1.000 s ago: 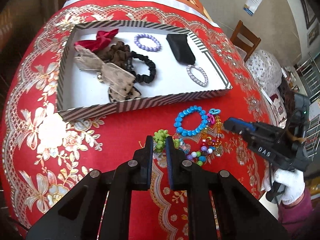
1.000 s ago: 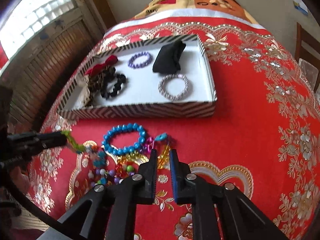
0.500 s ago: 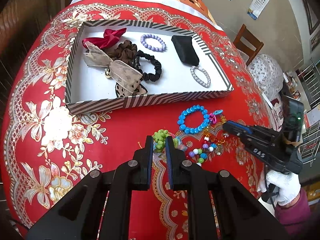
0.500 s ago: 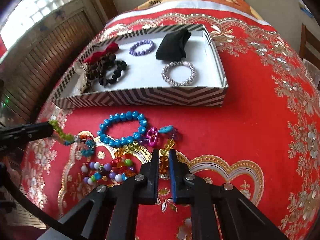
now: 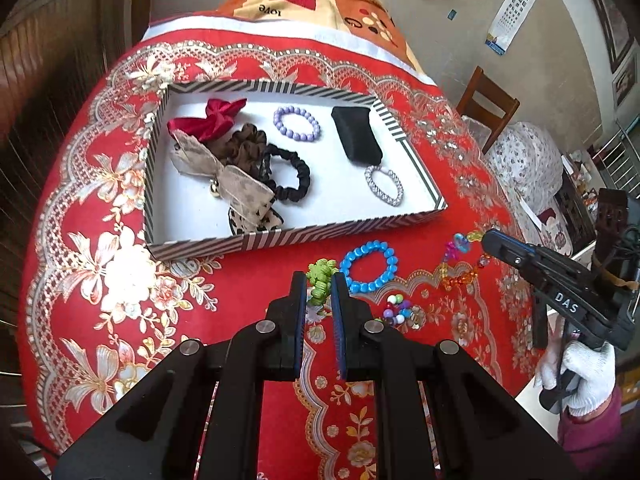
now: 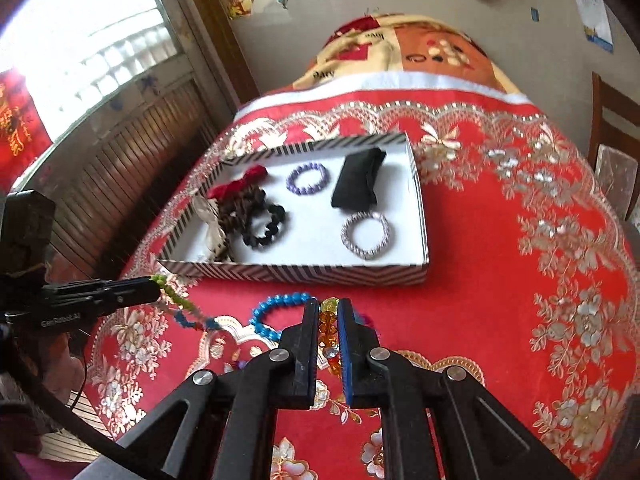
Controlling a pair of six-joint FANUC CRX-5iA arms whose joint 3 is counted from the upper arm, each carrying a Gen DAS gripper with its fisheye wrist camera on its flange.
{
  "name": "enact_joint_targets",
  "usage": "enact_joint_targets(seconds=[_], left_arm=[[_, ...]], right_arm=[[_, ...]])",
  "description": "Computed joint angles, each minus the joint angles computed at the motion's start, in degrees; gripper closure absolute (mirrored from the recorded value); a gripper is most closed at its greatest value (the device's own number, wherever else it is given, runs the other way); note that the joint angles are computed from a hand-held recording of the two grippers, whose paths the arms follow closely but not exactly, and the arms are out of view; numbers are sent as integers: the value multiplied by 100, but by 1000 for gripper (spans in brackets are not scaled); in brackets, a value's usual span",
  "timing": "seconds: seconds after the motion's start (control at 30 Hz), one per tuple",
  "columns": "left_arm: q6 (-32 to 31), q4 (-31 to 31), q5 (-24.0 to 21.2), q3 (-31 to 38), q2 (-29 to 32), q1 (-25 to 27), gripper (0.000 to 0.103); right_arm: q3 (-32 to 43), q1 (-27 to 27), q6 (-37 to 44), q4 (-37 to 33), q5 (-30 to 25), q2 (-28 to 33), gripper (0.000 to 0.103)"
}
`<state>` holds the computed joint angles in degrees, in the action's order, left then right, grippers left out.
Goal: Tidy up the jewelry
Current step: 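Carry both bracelets into the tray and open both tools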
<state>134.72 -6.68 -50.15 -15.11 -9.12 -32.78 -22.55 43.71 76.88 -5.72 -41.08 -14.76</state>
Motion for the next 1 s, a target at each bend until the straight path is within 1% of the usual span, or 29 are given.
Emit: enact_joint_targets(seconds=[0.17, 0.47, 0.73, 1.0], left_arm=[[210, -324, -234, 252, 13, -127, 92], [387, -754, -549, 632, 97, -294, 92], [426, -987, -720, 902, 243, -336, 92], [366, -1164, -861, 1195, 432, -261, 92]], right_arm=[[48, 21, 61, 19, -6, -110, 95], [130, 83, 123, 91, 20, -174, 95], [314, -39, 369, -43, -66, -68, 95], [551, -166, 622, -204, -116, 147, 95]])
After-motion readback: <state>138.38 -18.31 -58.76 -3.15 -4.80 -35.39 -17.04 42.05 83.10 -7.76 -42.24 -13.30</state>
